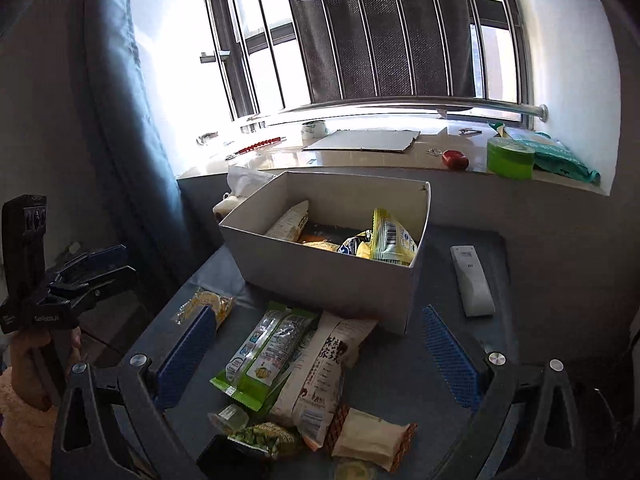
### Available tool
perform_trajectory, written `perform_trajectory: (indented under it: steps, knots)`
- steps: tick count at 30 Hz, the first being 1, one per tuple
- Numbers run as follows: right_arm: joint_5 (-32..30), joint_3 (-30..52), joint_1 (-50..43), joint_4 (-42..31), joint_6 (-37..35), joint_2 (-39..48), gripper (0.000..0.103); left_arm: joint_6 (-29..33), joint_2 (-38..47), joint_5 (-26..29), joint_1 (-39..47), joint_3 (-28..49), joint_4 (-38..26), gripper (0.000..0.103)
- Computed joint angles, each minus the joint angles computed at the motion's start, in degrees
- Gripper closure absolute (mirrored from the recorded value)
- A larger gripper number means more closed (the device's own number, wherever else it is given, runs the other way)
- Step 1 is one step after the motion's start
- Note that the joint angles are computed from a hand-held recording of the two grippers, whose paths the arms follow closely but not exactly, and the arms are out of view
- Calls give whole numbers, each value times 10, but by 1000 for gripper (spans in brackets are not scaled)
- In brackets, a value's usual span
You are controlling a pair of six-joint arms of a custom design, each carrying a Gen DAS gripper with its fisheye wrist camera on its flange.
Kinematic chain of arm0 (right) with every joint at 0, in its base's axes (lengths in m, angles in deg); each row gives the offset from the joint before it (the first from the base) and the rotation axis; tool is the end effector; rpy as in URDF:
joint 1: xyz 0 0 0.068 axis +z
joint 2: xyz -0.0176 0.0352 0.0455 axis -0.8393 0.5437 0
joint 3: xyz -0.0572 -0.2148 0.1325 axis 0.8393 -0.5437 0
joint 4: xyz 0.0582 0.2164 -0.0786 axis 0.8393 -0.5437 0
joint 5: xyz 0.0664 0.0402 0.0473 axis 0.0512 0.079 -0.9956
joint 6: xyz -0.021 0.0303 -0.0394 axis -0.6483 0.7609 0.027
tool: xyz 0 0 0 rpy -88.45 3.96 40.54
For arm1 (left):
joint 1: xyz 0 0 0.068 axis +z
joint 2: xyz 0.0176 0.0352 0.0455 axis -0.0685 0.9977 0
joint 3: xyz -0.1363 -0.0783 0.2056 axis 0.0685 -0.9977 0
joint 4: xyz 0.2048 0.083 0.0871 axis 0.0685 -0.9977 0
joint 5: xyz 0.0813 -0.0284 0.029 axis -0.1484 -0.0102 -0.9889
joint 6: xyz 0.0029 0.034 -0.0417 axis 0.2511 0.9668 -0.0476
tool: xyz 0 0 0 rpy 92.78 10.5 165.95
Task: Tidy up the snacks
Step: 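Grasp the second round cookie pack with the left gripper while the right grasps a white snack bag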
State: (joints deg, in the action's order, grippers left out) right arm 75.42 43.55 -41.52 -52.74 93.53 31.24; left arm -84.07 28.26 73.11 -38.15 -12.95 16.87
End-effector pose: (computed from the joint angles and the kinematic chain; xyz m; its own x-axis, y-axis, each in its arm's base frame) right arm 0.2150 0.0585 0.2422 -0.5919 0.0628 -0.8036 -0.1115 0.9810 0.1588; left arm 0.2476 -0.1697 0.2292 -0.5664 0.1196 -0.8154 0.4710 0.8589 -0.2011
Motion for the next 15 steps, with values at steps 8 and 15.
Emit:
perform_trajectory:
  steps: [8,15]
  knots:
    - [4,-185,9,-7,105,-157,0,-68,-87,-18,-47,-140,38,0]
    - [-21,-220,-13,-2,119,-183,0,-80,-94,-36,-69,-161,43,0]
